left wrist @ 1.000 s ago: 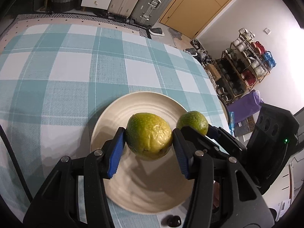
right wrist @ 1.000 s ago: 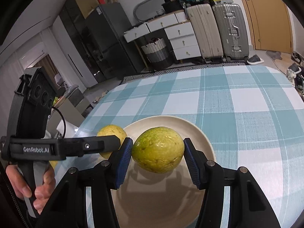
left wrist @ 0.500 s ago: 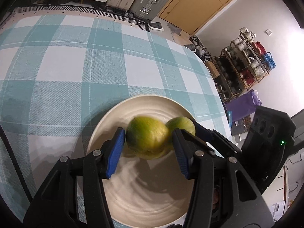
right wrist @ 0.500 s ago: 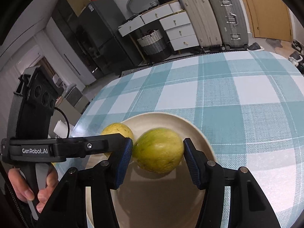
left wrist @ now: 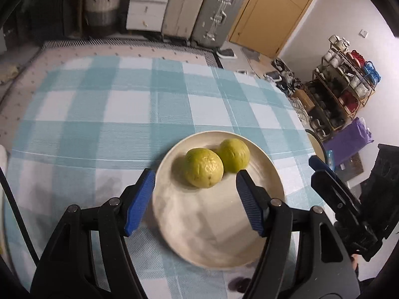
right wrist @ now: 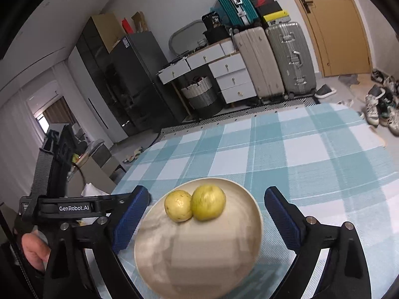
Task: Organize fruits
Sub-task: 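Withdraw both tools from the plate back toward the remaining fruit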
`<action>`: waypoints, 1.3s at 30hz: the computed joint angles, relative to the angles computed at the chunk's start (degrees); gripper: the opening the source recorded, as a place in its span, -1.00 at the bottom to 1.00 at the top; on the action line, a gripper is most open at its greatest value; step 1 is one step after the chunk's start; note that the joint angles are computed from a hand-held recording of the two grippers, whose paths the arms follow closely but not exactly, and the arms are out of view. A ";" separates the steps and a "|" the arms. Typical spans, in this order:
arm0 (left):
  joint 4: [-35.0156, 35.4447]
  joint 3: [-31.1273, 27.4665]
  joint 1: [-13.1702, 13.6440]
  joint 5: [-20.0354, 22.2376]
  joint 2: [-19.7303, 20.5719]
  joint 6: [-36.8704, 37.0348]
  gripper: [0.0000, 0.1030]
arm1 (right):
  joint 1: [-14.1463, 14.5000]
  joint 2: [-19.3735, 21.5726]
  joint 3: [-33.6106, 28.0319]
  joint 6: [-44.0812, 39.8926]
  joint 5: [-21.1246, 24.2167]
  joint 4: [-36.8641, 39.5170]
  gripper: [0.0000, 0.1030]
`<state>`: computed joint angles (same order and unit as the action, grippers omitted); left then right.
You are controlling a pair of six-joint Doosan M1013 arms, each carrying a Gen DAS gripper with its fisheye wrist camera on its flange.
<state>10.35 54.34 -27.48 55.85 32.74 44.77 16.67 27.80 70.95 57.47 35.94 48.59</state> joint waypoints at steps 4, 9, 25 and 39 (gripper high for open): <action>5.27 2.65 -1.52 0.42 -2.78 -4.03 0.35 | -0.17 -2.18 2.28 2.67 0.12 -1.88 0.87; 13.79 6.09 -3.76 1.45 -6.05 -9.45 0.57 | -0.24 -5.24 6.26 1.68 -1.27 -0.65 0.87; 26.81 17.35 -9.61 2.04 -14.63 -22.80 0.78 | 2.03 -12.90 14.07 -2.93 -4.57 -2.51 0.90; 29.39 22.99 -13.99 3.89 -16.76 -29.85 0.97 | 2.98 -16.03 18.99 -4.92 -3.52 -3.66 0.90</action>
